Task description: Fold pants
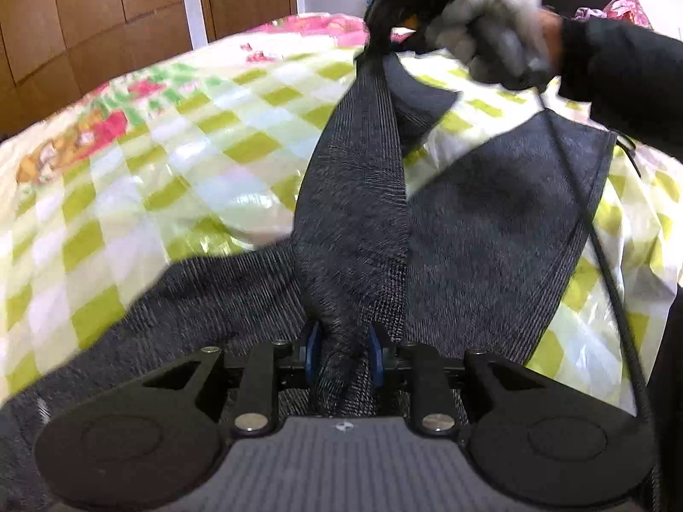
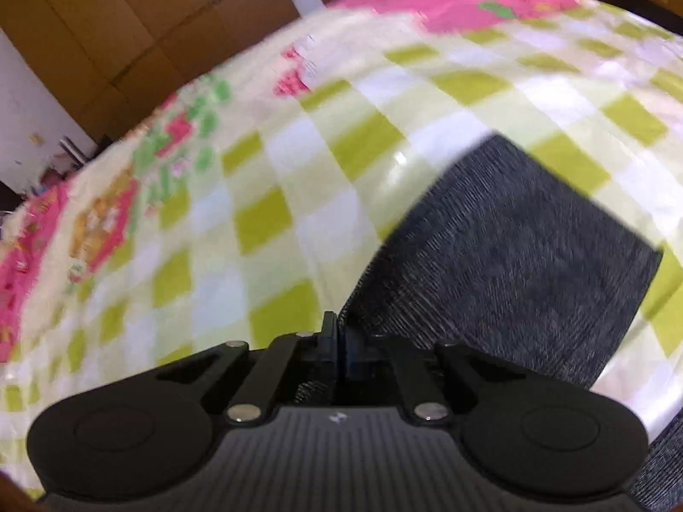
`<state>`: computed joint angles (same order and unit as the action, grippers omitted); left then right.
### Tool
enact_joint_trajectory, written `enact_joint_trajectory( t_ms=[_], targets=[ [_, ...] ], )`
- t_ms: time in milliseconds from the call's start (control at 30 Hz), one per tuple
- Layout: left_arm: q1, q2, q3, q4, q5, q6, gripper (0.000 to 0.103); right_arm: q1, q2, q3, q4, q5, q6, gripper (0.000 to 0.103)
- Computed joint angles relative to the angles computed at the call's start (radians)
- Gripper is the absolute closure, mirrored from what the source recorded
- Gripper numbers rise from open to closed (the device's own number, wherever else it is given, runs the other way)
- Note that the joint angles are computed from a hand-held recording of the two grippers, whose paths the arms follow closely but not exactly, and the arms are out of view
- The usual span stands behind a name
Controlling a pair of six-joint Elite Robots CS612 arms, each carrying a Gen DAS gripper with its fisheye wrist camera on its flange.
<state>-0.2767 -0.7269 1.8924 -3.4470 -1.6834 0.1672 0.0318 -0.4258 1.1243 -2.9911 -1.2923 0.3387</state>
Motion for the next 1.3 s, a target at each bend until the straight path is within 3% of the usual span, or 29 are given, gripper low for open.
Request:
enact_joint_trajectory(
  t_ms=[133,233,333,433,533,633,733,800,867,967,1100,1200,1300],
  targets=[
    [-0.014,-0.019,0.019,-0.069,0.005,0.011,0.066,-0.035,-0.073,0.114,-0.235,0.142,0.058,0.099],
    [-0.027,-0.020,0.025,-0.096,-0.004,0.024,0.065,-0.074,-0.147,0.255,-0.483,0.217,0.110,0.099],
    [-0.042,-0.007,0.013,-0.056,-0.024,0.040,0.065,-0.118,-0.211,0.423,-0.668,0.219,0.148,0.099],
    [-0.065,0.012,-0.006,0.012,-0.017,0.075,0.065,-0.158,-0.238,0.572,-0.746,0.146,0.172,0.099],
    [-0.086,0.020,-0.011,0.048,0.004,0.099,0.065,-0.186,-0.228,0.644,-0.651,0.065,0.204,0.099],
    [-0.095,0.016,-0.016,0.064,0.011,0.104,0.065,-0.210,-0.199,0.660,-0.590,0.069,0.260,0.097],
    [-0.094,0.019,-0.030,0.086,0.011,0.098,0.065,-0.211,-0.189,0.656,-0.597,0.055,0.218,0.091],
    [-0.098,0.019,-0.032,0.087,0.019,0.099,0.065,-0.210,-0.186,0.648,-0.619,0.077,0.177,0.086],
    [-0.100,0.022,-0.037,0.090,0.019,0.096,0.065,-0.218,-0.177,0.636,-0.647,0.125,0.205,0.082],
    [-0.106,0.023,-0.040,0.089,0.016,0.095,0.065,-0.232,-0.148,0.606,-0.702,0.225,0.322,0.081],
    [-0.110,0.027,-0.048,0.091,0.012,0.090,0.065,-0.254,-0.081,0.538,-0.836,0.350,0.577,0.080],
    [-0.111,0.030,-0.053,0.088,0.002,0.089,0.065,-0.261,-0.045,0.500,-0.920,0.394,0.745,0.076],
    [-0.115,0.033,-0.058,0.084,0.006,0.097,0.065,-0.260,-0.031,0.483,-0.983,0.382,0.803,0.076]
  ],
)
